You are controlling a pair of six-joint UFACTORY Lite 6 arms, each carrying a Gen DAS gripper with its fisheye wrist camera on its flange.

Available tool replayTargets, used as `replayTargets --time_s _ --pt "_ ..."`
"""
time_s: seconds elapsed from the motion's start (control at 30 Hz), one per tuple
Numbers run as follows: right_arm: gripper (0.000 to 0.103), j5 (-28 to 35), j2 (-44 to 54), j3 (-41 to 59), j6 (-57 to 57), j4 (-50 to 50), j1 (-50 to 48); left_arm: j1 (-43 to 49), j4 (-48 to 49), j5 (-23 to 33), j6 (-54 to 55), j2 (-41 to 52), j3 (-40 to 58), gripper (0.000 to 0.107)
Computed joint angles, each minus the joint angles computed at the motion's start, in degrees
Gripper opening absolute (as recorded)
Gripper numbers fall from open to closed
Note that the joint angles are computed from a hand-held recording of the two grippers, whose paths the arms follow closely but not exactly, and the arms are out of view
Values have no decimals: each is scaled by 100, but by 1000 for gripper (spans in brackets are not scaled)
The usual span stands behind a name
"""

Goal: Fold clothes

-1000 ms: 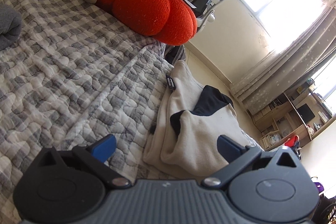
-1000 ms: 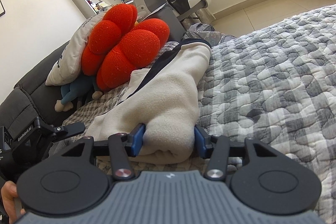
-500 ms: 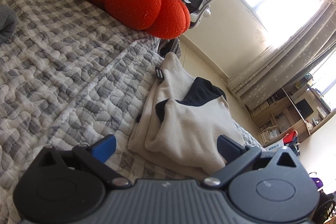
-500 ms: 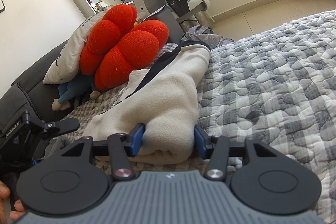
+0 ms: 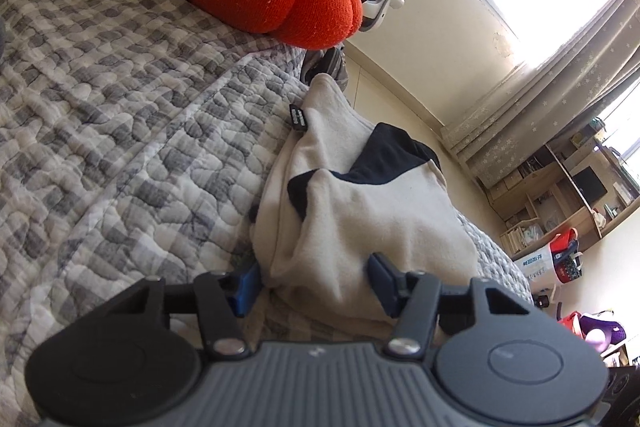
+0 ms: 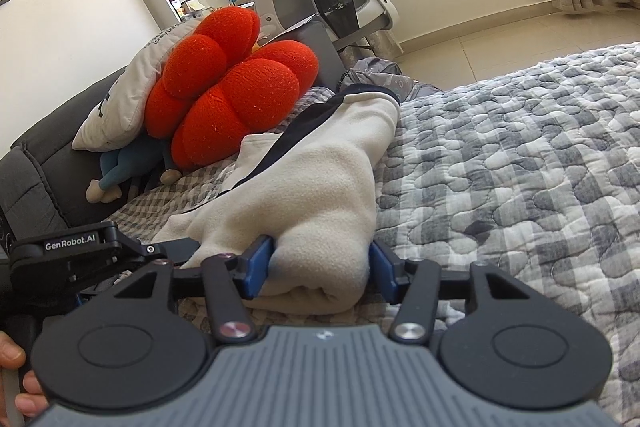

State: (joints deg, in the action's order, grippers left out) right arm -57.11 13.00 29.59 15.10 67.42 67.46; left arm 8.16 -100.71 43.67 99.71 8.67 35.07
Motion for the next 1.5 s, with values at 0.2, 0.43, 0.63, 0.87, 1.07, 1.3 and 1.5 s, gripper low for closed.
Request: replayTargets --time_s 0.2,0.43,0.63,0.87,1.07,1.3,1.5 --pt "56 -12 65 147 -200 341 109 -273 819 -522 -1052 -355 350 31" --pt "56 -72 -16 -24 156 217 96 -1019 1048 -1452 -1007 -1074 299 30" --pt "58 -73 -59 -53 212 236 103 -944 493 -1280 -488 -1199 55 30" --pt "61 -21 -141 -43 51 385 147 -387 976 -629 -941 -717 323 30" --pt "68 21 -405 -156 -84 580 219 -328 1094 -507 -1026 -627 386 30" --pt "75 -2048 1441 2084 -4275 2862 1719 -252 1679 -396 -1621 -291 786 30" --pt "75 -1738 2435 3472 -6809 2140 1543 -246 2277 -294 -2354 -121 1152 31"
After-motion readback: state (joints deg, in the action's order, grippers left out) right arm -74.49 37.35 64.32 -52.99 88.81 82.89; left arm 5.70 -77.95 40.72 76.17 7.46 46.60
